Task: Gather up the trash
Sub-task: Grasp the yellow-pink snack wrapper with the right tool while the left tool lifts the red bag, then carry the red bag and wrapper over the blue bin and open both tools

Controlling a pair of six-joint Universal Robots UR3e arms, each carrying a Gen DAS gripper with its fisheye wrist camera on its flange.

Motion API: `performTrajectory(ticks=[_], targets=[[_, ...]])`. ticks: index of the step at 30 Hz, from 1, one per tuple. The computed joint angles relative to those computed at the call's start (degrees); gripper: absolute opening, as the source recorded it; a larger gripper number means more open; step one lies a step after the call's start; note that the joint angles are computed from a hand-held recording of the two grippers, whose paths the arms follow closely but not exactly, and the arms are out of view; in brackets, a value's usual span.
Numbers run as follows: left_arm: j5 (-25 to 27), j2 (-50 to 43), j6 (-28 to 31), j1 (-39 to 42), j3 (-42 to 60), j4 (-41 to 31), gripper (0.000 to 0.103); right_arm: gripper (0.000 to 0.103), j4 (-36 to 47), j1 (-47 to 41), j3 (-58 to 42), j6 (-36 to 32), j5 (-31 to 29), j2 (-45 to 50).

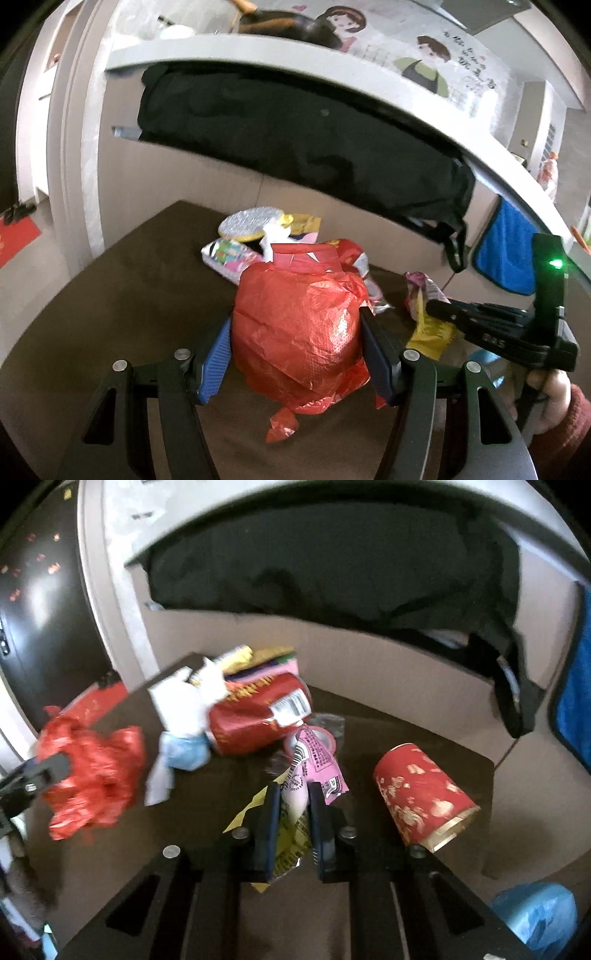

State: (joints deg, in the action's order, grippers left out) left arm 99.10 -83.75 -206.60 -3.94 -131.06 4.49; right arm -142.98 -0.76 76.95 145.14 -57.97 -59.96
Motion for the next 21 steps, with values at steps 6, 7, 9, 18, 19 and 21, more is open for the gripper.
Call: performTrajectory(ticks=[6,7,9,18,19,21], targets=[[9.2,0.7,-1.2,-10.8,6.9,-4.3,0.064,0.013,1.9,-9.1,15.7,-5.3,10.1,-16.4],[10.8,0.3,-1.4,-12.8,8.4,-5.1,0.064,0.013,2.2,-11.5,19.0,-6.7,12.0,-20.2],[14.7,-1.6,-1.6,-17.8,12.6,-7.0,0.064,0.013,2.5,-15.7,24.3,-9.1,15.1,-26.6],[21.8,-19.9,-1.4,-35.6,38.9,-16.5,0.064,0.013,32.9,-45.0,33.1,-35.5,31.7,-50.1],[21.1,-22.6,-1.1,-36.7,42.5,-18.1,0.064,0.013,37.3,-47.9,32.6,-39.3,32.5,-50.9],[19.4,-28.2,-0.4,-38.9,50.4,-21.9,0.064,0.013,44.9,-53.3,31.0,-45.5,33.4,-51.2]])
